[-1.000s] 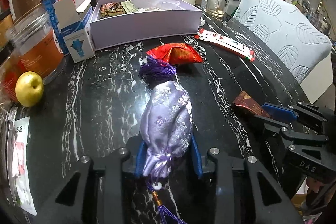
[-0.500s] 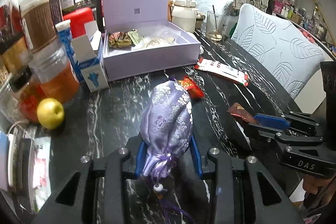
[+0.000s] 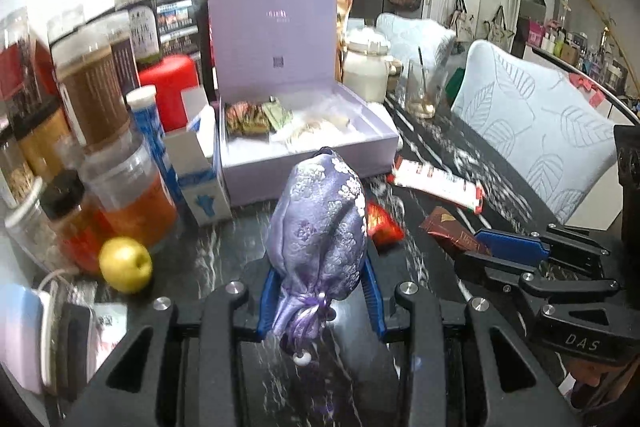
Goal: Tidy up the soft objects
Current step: 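Carry both held items up and over into the lavender gift box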
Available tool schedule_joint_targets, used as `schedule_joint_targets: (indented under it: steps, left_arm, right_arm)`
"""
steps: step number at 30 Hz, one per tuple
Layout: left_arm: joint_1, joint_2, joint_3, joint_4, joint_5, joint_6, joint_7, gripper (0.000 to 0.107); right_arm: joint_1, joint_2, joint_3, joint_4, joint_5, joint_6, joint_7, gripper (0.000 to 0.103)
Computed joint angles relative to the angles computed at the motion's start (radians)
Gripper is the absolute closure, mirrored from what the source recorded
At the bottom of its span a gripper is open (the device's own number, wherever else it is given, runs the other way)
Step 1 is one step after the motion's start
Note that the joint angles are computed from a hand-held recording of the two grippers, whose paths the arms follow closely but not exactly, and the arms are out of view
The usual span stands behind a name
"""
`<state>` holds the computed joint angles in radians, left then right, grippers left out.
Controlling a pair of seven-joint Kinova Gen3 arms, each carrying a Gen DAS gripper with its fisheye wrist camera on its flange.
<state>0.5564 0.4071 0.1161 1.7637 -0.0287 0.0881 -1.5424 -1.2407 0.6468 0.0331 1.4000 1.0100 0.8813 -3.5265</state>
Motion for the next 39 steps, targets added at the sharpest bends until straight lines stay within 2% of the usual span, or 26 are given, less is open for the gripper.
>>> schedule_joint_targets:
  steps: [5,9,15,19,22,34,39]
  left_arm:
    - [-0.027,-0.003,0.022,-0.024,0.006,-0.019,-0.011,0.072]
    - [0.008,-0.001,-0.022,-0.057,0.003,-0.043,-0.012,0.072]
    - [-0.015,0.017,-0.006,-0.127,0.004,-0.051,-0.028,0.072]
    - [0.015,0.037,-0.049,-0.184,0.001,-0.05,-0.035,0.072]
    - [0.029,0.055,-0.07,-0.234,-0.003,-0.04,-0.04,0.072]
    - [0.049,0.169,-0.106,-0.455,-0.01,0.018,-0.018,0.072]
    - [0.034,0.229,-0.087,-0.564,-0.025,0.056,-0.021,0.072]
  right_arm:
    - [0.007,-0.018,0.011,0.0,0.034,0.003,0.011,0.071]
    - [0.013,-0.029,0.011,-0.014,0.069,0.026,0.043,0.071]
    - [0.032,-0.039,0.008,-0.045,0.119,0.064,0.13,0.071]
    - [0.052,-0.031,0.011,-0.079,0.149,0.081,0.178,0.071]
    - [0.079,-0.036,0.01,-0.082,0.159,0.044,0.197,0.071]
    - [0.153,-0.029,0.05,-0.13,0.161,-0.008,0.262,0.071]
    - [0.197,-0.026,0.065,-0.144,0.166,-0.053,0.297,0.071]
